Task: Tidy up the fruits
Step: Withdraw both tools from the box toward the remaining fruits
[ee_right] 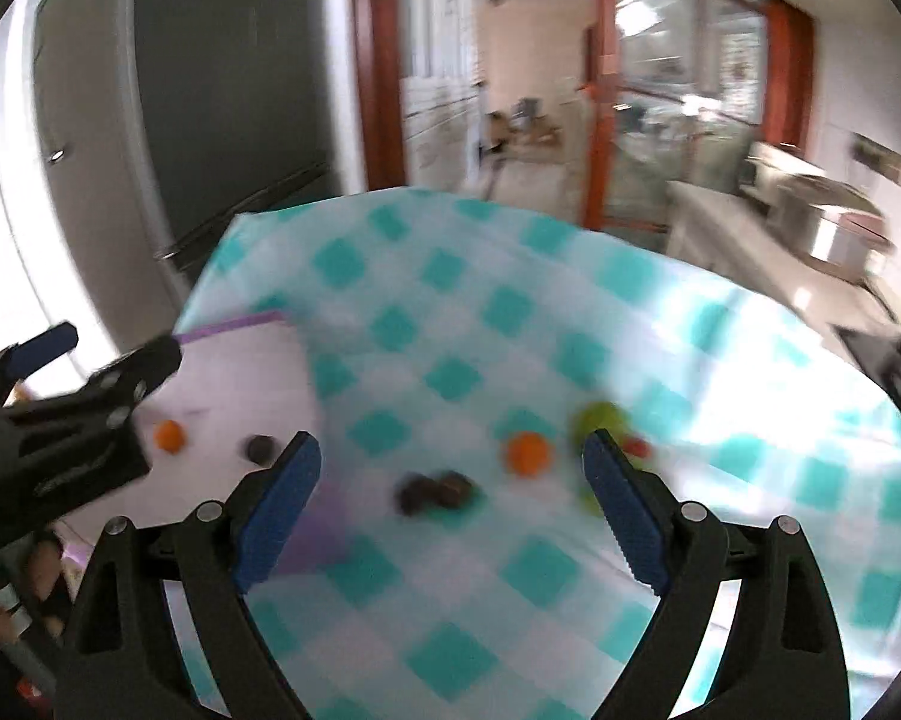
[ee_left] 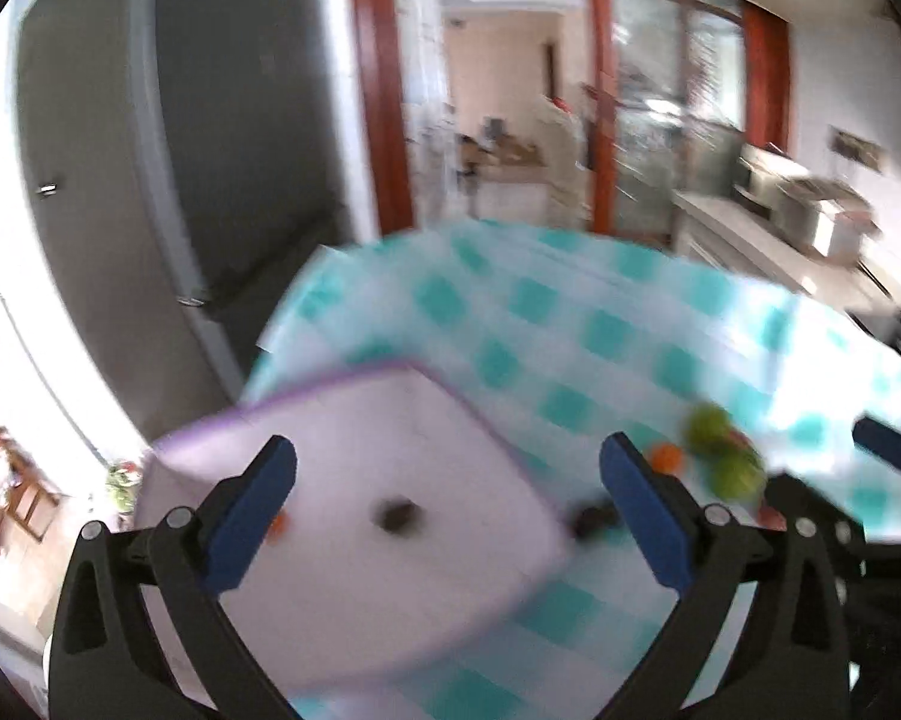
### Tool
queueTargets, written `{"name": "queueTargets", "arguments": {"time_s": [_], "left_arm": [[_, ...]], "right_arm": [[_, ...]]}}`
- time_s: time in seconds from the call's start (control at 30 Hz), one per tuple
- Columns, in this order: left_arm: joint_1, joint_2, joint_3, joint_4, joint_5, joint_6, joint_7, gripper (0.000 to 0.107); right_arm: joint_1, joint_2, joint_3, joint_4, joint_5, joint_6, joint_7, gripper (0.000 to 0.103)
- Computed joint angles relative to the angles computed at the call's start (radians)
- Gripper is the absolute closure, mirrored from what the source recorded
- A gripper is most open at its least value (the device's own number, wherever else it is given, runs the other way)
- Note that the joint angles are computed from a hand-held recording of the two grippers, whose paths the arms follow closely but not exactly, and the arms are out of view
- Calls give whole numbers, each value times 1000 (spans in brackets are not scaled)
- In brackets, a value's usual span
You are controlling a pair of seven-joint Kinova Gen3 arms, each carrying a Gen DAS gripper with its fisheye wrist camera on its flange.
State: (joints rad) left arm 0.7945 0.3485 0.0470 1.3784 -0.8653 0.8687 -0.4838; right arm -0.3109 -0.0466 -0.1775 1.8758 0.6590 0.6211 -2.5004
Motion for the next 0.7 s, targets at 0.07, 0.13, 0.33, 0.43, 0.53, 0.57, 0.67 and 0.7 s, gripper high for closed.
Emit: {"name": "queueTargets", "arguments": {"time_s": [0.07,0.13,0.33,0.43,0.53,0.57,0.67,0.7], "left_arm": [[27,12,31,-1,29,31,-38,6],[55,34,50,-22,56,78,-88,6],[99,83,42,-14,71,86,-157,6],[111,117,42,-45,92,92,-214,6],[103,148,43,-70,137,75,-296,6],[98,154,43,-73,153,66,-323,6],[74,179,42,-83,206,34,-398,6],[69,187,38,-89,223,28,-419,6]], "right_arm": [[24,-44,20,71,-13,-7,11,15],[59,-73,32,124,-52,-9,44,14],[155,-107,16,219,-66,-11,12,14],[181,-99,11,244,-64,-14,-16,14],[194,-66,13,248,-55,-1,-54,14],[193,-51,12,248,-43,11,-86,14],[178,-2,35,245,-34,21,-148,14],[172,13,47,245,-37,15,-154,14]]}}
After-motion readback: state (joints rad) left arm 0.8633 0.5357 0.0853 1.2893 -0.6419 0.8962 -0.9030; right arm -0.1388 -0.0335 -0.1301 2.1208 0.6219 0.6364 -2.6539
